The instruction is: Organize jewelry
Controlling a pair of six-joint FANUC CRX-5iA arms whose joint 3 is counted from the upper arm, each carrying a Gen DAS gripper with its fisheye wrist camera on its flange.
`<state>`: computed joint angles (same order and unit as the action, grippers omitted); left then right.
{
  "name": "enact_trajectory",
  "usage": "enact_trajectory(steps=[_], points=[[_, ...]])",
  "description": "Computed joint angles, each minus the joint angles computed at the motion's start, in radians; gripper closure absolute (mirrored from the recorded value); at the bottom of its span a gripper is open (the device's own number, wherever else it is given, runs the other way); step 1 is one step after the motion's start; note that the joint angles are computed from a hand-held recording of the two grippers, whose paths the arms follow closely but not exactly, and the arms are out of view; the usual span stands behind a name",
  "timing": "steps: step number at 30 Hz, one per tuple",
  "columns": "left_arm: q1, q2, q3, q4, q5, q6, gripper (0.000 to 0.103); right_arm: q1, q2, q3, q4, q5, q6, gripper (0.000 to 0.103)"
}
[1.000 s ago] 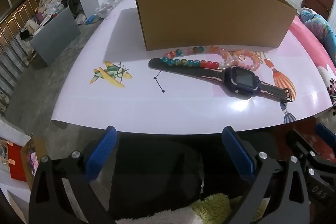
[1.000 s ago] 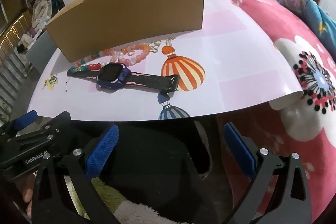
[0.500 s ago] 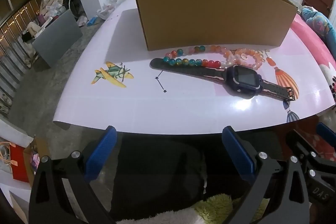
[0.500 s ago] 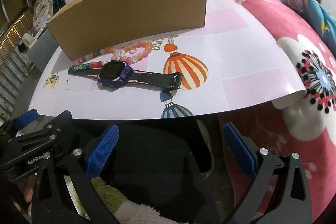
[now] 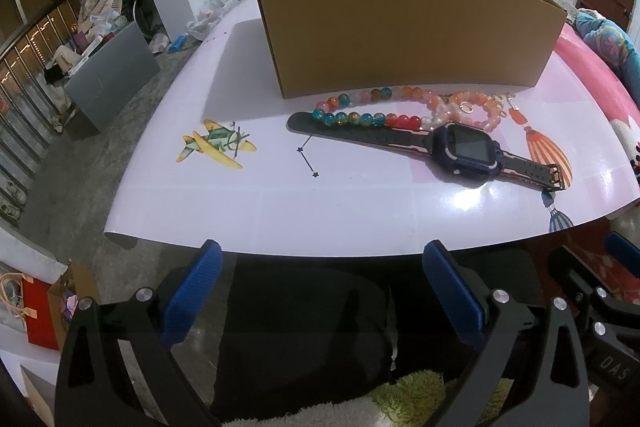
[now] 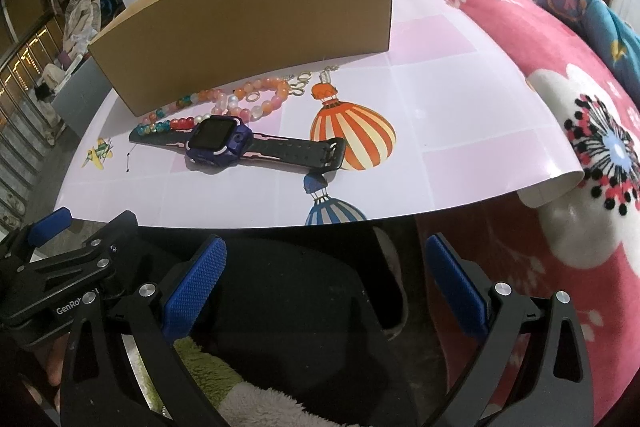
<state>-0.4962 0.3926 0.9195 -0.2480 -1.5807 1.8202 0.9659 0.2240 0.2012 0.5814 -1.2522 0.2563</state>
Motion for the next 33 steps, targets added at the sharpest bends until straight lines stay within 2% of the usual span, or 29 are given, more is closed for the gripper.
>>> enact_trajectory(steps=[33], points=[[-0.019, 0.018, 0.043, -0.029, -0.017, -0.006, 0.005, 0.001, -0.010, -0.011, 0.003, 0.005, -0.006, 0.007]])
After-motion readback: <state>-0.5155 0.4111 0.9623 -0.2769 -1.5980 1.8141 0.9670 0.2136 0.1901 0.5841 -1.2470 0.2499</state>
